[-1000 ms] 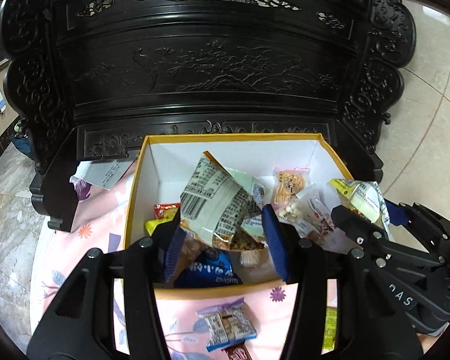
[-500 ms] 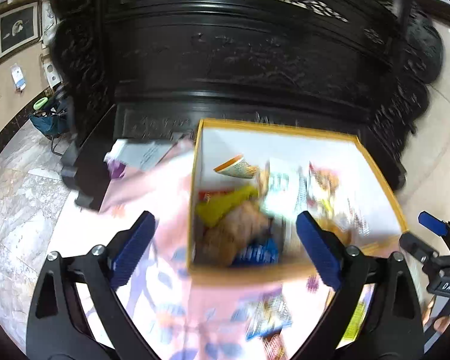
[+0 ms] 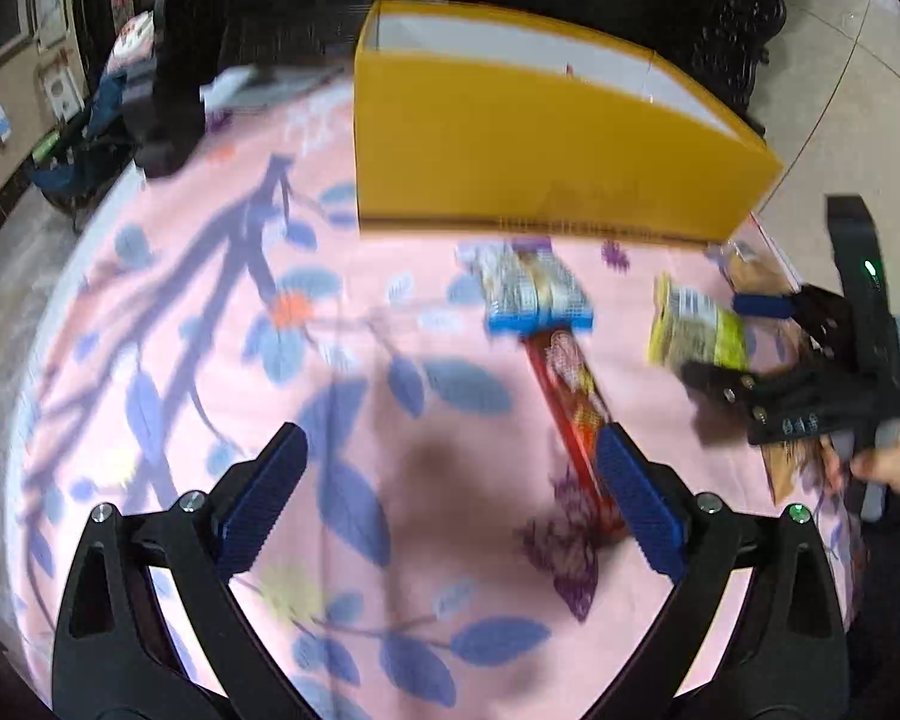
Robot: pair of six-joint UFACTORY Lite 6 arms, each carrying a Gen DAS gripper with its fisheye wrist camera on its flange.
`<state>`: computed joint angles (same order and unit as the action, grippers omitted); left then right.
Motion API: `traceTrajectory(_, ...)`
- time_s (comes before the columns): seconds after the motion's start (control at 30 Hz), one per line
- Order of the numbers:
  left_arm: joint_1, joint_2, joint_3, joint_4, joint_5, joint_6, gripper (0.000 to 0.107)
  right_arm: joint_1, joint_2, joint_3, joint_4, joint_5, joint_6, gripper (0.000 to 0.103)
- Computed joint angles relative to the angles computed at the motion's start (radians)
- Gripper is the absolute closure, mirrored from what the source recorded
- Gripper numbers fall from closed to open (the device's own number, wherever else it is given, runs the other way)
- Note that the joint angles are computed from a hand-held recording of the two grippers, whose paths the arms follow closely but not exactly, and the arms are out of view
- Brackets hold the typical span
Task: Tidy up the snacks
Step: 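Grasp the red chocolate bar with the left tool while the right tool grasps the yellow-green bag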
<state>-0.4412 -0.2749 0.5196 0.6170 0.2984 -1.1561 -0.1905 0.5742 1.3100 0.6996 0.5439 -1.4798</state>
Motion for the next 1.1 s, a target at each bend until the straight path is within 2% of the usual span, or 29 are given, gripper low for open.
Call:
traceTrajectory(0.13,0.018,0.02,-0.027,-0.124,-0.045,0.102,0.009,-0.004,-0.003,-0.037,0.076,-0.026,-0.079,0.001)
traceTrajectory(0.3,-0.012,0.041,-0.015,-0.073,-0.036,0.031,0.009,0.004,-0.034,-0.084,0.045,-0.079,0.011,0.001)
traceTrajectory(0.37,-0.03,0.057,-0.006,-0.053,-0.028,0.0,0.009,0.002,-0.073,-0.147,0.123,-0.118,-0.035,0.002)
traceTrajectory(0.43,-0.048,0.086,0.006,-0.046,-0.027,-0.024,0.009,-0.009,-0.159,-0.258,0.246,-0.14,-0.147,0.022)
traceTrajectory(0.47,-0.055,0.105,0.014,-0.048,-0.031,-0.03,0.009,-0.019,-0.195,-0.302,0.273,-0.144,-0.177,0.026)
traceTrajectory(0.53,-0.06,0.143,0.03,-0.036,-0.05,-0.057,0.009,-0.032,-0.282,-0.416,0.354,-0.161,-0.261,0.03)
traceTrajectory(0.7,-0.082,0.341,0.172,0.029,-0.066,-0.155,0.009,-0.068,-0.417,-0.597,0.583,-0.196,-0.505,0.03)
traceTrajectory(0.8,-0.134,0.448,0.268,0.222,0.011,-0.369,0.008,-0.119,-0.415,-0.599,0.566,-0.181,-0.487,0.03)
traceTrajectory(0.93,-0.191,0.539,0.347,0.362,0.115,-0.544,0.011,-0.169,-0.395,-0.584,0.518,-0.164,-0.445,0.027)
traceTrajectory(1.0,-0.228,0.554,0.353,0.469,0.149,-0.666,0.021,-0.199,-0.383,-0.57,0.497,-0.14,-0.435,0.024)
traceTrajectory(1.07,-0.249,0.553,0.357,0.498,0.165,-0.701,0.04,-0.187,-0.377,-0.574,0.524,-0.151,-0.458,0.018)
traceTrajectory(1.1,-0.262,0.543,0.356,0.503,0.171,-0.706,0.066,-0.177,-0.378,-0.58,0.545,-0.164,-0.468,0.015)
